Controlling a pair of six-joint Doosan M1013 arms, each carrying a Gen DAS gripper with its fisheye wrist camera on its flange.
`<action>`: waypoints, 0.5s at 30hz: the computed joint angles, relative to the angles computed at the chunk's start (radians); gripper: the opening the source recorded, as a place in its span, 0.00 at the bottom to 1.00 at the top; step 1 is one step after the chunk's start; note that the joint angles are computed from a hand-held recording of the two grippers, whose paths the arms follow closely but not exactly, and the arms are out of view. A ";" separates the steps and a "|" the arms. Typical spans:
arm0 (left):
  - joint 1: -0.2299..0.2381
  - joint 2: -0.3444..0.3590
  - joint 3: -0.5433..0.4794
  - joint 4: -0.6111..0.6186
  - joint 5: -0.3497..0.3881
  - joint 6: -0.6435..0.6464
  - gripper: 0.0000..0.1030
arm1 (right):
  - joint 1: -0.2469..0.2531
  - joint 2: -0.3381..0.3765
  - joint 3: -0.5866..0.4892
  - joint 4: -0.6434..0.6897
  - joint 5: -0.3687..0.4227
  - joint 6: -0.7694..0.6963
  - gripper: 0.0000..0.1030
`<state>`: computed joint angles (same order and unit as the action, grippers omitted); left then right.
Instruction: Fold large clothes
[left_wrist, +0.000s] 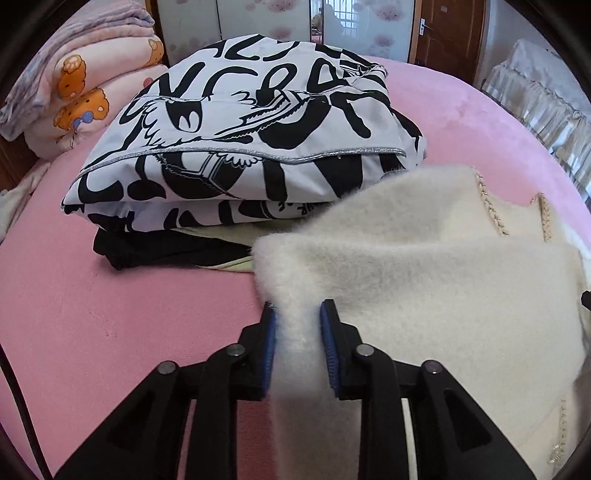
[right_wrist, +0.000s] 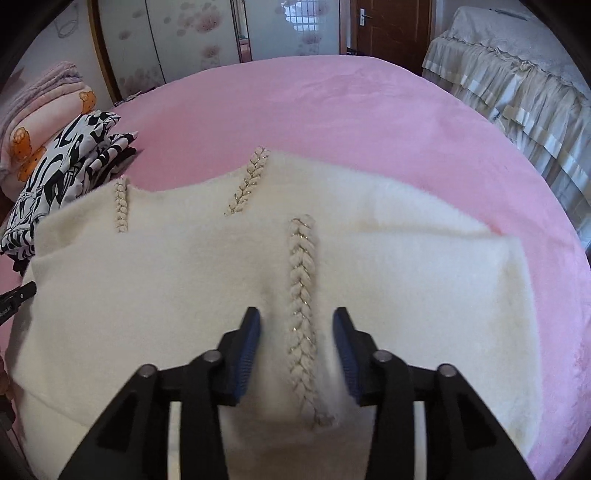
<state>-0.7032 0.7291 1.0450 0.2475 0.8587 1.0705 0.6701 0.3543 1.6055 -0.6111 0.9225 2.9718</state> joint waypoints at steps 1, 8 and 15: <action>0.006 -0.008 0.005 -0.016 0.007 0.002 0.37 | 0.007 -0.012 0.011 -0.017 -0.011 0.014 0.49; 0.044 -0.139 0.155 -0.137 -0.102 0.016 0.45 | 0.047 -0.089 0.077 -0.040 -0.110 0.062 0.49; -0.017 -0.210 0.292 -0.266 -0.208 0.084 0.45 | 0.106 -0.063 0.048 -0.022 -0.204 0.048 0.49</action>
<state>-0.7199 0.5193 1.3374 -0.0183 0.6509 1.1544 0.7756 0.2910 1.6537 -0.6336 0.7184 3.0199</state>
